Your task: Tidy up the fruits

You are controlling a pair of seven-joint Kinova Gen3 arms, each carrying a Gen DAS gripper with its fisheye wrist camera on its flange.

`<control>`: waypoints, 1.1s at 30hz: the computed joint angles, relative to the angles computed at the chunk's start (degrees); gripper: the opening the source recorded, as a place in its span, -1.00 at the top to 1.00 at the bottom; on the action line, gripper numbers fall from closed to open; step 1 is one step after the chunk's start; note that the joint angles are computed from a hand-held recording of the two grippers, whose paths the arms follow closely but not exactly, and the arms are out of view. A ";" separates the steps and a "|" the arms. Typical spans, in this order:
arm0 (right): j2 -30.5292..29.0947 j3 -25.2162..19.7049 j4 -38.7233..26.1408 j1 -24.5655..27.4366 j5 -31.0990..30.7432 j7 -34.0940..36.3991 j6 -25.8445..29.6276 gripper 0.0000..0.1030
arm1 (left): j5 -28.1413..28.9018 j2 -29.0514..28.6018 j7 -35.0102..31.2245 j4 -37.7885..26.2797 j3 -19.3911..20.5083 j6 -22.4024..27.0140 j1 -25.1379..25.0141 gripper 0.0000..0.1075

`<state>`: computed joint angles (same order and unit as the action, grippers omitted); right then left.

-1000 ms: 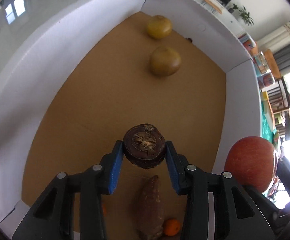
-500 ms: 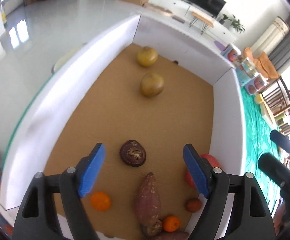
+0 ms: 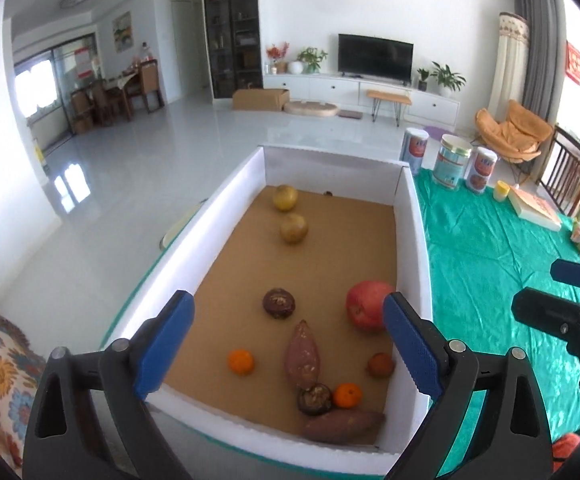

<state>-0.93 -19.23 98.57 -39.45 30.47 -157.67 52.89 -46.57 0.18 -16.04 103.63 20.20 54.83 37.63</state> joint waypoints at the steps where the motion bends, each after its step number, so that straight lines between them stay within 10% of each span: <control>1: 0.18 -0.54 0.08 -0.52 0.42 -0.82 0.05 -0.95 | 0.84 -0.72 -0.18 0.32 -0.05 0.43 0.00 -0.79; 17: 6.03 1.83 -1.22 -7.92 2.58 -9.58 -1.83 -0.95 | -4.61 -0.44 4.60 3.71 1.73 9.90 1.01 -0.79; 33: 8.28 3.25 -6.21 -9.46 -1.67 -8.89 2.50 -0.99 | 2.67 -3.63 -2.19 4.79 0.46 3.79 -4.98 -0.84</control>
<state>7.36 -15.98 92.36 -48.91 28.79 -166.56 55.39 -43.90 -3.45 -18.24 108.42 20.66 58.63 32.65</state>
